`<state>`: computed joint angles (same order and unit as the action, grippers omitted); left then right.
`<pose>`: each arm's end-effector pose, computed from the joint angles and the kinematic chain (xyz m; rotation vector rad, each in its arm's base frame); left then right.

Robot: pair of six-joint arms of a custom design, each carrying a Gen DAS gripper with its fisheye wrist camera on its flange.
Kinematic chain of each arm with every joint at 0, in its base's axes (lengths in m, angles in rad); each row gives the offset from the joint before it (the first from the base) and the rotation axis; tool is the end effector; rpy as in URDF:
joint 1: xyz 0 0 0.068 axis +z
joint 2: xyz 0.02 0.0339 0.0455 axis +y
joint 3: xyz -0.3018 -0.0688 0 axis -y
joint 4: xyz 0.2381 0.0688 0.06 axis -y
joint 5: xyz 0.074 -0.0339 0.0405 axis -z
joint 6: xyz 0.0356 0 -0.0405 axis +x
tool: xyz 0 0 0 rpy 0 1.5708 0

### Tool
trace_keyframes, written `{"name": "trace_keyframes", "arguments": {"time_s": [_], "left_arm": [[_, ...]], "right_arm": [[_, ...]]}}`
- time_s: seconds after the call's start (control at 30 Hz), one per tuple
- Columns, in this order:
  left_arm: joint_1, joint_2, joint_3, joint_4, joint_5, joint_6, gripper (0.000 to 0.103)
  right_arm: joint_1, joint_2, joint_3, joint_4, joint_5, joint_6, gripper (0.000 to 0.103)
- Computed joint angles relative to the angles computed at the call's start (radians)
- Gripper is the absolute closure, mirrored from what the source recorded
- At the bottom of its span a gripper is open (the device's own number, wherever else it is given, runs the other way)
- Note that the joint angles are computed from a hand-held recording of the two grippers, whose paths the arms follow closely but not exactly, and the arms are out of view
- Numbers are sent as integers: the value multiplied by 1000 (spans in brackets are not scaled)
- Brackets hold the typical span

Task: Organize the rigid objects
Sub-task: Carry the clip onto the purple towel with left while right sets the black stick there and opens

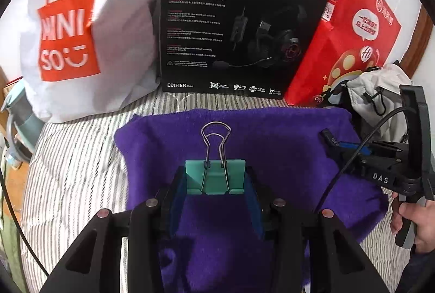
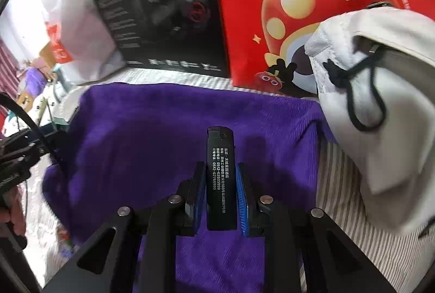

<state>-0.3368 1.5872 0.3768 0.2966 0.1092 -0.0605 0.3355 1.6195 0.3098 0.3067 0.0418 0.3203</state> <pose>0.2176 -0.0803 0.1270 0.3907 2.4715 -0.3023 0.2017 0.0687 0.1080 -0.0039 2.5844 0.1917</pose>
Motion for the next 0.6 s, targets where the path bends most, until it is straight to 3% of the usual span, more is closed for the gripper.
{"name": "trace_keyframes", "arguments": {"time_s": [0.27,0.47,0.57,0.6], "left_arm": [[-7,98,59,11,-3,1,64],[-9,173,113,-4,-20,-5,64],[-15,212,137,-7,-30,-11,64],[-19,227,145,-7,-37,-12,64]], "right_arm": [[2,142,79,-19,44,-24,81],[48,149,98,-51,110,-56,78],[38,140,90,-58,114,-60,60],[37,132,86,-66,120,-58,47]]}}
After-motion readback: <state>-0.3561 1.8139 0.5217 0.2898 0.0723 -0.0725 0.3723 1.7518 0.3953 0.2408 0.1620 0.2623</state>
